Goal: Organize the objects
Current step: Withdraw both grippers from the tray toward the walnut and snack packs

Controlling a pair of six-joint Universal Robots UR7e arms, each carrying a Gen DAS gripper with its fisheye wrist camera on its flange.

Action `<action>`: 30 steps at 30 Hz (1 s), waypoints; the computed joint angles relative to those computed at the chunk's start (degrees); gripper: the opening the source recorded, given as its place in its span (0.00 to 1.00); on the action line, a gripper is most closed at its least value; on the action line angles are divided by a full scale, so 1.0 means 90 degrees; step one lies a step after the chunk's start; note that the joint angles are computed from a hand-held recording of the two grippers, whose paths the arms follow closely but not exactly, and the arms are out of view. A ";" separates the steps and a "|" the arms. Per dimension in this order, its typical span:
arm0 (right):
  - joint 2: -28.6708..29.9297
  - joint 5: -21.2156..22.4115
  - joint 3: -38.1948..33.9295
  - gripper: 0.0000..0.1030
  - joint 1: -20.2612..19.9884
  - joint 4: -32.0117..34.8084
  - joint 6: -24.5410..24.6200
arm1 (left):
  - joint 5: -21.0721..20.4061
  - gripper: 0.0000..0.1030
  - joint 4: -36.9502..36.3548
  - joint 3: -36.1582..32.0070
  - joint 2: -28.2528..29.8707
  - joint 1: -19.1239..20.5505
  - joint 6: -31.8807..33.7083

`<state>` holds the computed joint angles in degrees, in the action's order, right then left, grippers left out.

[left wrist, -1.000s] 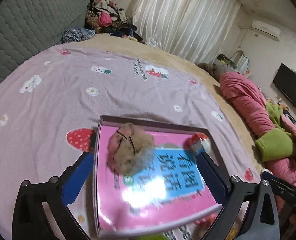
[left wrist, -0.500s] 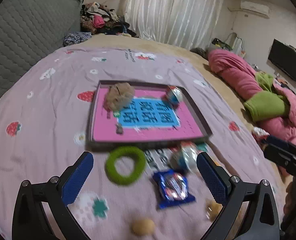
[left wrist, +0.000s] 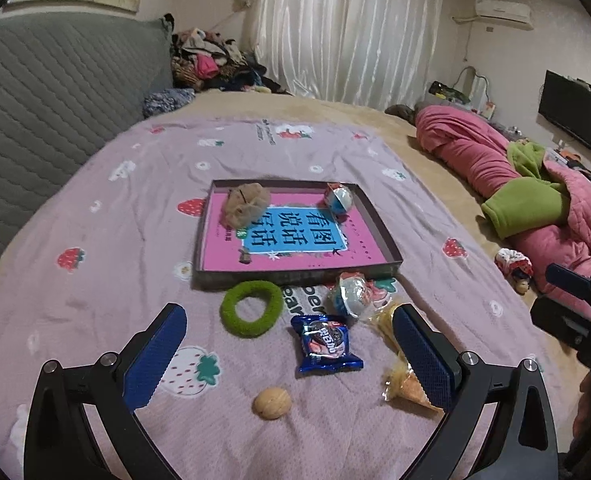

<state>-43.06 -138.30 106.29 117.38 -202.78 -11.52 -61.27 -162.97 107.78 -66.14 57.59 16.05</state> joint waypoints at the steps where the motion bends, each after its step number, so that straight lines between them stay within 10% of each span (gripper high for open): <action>1: 0.0034 -0.0079 -0.0004 0.94 0.0036 -0.0058 -0.0041 | 0.0006 1.00 -0.0011 0.0041 -0.0047 -0.0007 -0.0007; 30: 0.0243 -0.0323 0.0563 0.94 0.0366 -0.0664 -0.0205 | 0.0495 1.00 -0.0098 0.1072 -0.0962 -0.0245 -0.0003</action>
<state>-40.87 -141.21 111.35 120.67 -208.76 -13.37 -56.81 -163.85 117.43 -74.80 55.39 16.03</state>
